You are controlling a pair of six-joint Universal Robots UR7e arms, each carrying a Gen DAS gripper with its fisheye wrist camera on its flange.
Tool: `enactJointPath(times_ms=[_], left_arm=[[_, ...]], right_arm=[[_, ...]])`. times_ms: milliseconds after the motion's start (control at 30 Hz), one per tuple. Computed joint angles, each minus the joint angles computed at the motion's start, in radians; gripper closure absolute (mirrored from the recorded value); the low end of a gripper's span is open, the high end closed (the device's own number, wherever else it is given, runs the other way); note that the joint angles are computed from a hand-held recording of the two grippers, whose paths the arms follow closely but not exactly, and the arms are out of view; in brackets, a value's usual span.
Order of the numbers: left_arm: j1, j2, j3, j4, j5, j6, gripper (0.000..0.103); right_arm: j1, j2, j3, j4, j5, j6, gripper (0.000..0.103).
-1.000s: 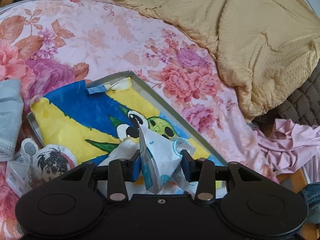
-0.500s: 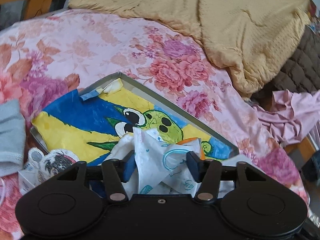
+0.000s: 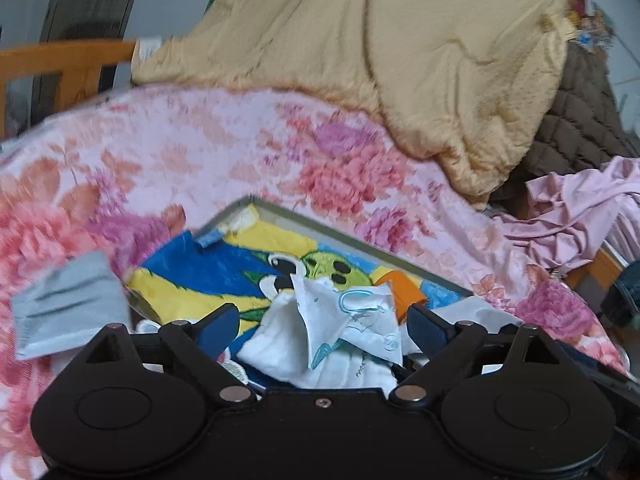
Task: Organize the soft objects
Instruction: 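Withdraw both open tools from the tray back toward the pile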
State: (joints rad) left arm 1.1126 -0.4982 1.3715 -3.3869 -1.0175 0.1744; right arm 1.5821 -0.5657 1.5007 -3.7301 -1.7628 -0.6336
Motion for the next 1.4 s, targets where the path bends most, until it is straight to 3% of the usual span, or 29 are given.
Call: enactJointPath(times_ms=[167, 500, 867, 1033, 1400], left_arm=[[-0.025, -0.060, 0.139, -0.173, 0.001, 0.100, 0.002], [-0.069, -0.170, 0.374, -0.407, 0.031, 0.202, 0.001], [-0.103, -0.246, 0.592, -0.570, 0.128, 0.159, 0.001], [-0.118, -0.271, 0.673, -0.606, 0.157, 0.148, 0.001], [-0.153, -0.299, 0.811, -0.732, 0.183, 0.256, 0.001]], right_arm=[[0.027, -0.014, 0.072, -0.101, -0.016, -0.031, 0.002], [0.070, -0.054, 0.247, -0.268, -0.020, -0.040, 0.001], [0.096, -0.107, 0.434, -0.339, -0.031, -0.012, 0.000], [0.113, -0.100, 0.483, -0.373, -0.039, -0.052, 0.000], [0.140, -0.086, 0.550, -0.408, -0.083, -0.015, 0.000]])
